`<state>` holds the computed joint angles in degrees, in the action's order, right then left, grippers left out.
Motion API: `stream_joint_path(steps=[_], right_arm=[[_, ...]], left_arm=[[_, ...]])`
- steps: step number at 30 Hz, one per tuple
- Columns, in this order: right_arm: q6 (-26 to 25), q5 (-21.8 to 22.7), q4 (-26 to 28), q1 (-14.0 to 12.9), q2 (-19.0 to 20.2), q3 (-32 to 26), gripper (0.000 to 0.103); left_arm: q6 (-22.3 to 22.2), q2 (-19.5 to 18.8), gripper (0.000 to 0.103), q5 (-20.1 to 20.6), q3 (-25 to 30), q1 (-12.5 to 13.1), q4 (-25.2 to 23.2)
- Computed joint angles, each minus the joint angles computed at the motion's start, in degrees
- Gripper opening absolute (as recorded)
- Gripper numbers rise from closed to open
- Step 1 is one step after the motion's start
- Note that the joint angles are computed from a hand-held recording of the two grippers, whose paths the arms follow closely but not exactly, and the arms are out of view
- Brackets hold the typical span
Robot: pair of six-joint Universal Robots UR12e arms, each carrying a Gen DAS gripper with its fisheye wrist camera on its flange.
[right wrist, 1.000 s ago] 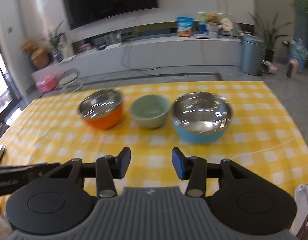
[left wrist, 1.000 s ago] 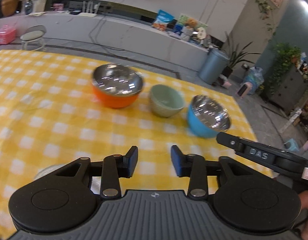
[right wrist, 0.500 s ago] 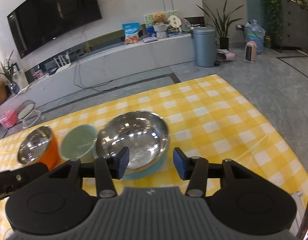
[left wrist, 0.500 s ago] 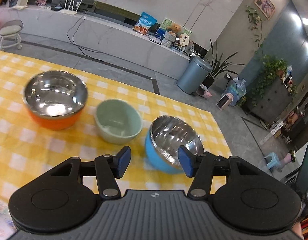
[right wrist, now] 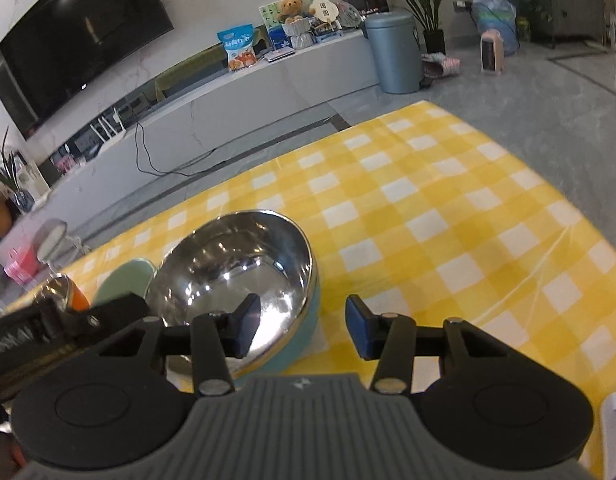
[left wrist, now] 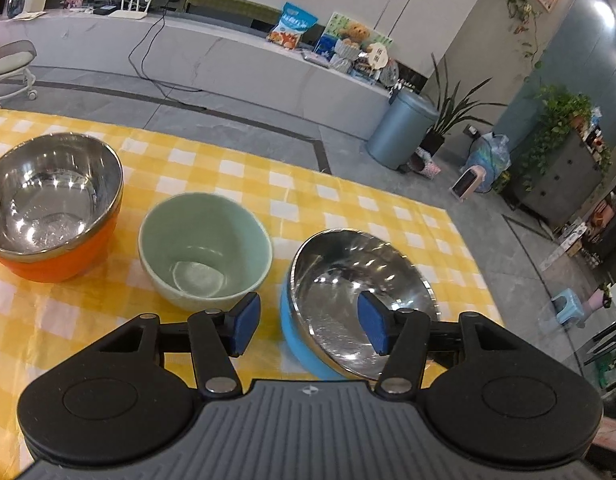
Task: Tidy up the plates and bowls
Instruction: 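Close both grippers on the blue bowl rim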
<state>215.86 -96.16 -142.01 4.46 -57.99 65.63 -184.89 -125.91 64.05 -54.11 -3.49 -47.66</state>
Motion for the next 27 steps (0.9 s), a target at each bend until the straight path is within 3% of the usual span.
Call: stream_joint_path(steps=[5, 13, 27], right_arm=[[0.86, 1.94, 0.08, -0.39, 0.12, 0.01, 0.032], [1.11, 2.58, 0.05, -0.56, 0.16, 0.11, 0.019], [-0.01, 3.39, 1.32, -0.17, -1.7, 0.84, 0.014]], left_arm=[[0.86, -0.76, 0.054, 0.65, 0.95, -0.32, -1.03], [3.05, -1.27, 0.02, 3.56, 1.85, -1.18, -2.35], [3.73, 1.21, 0.012, 5.32, 0.38, -0.74, -4.48]])
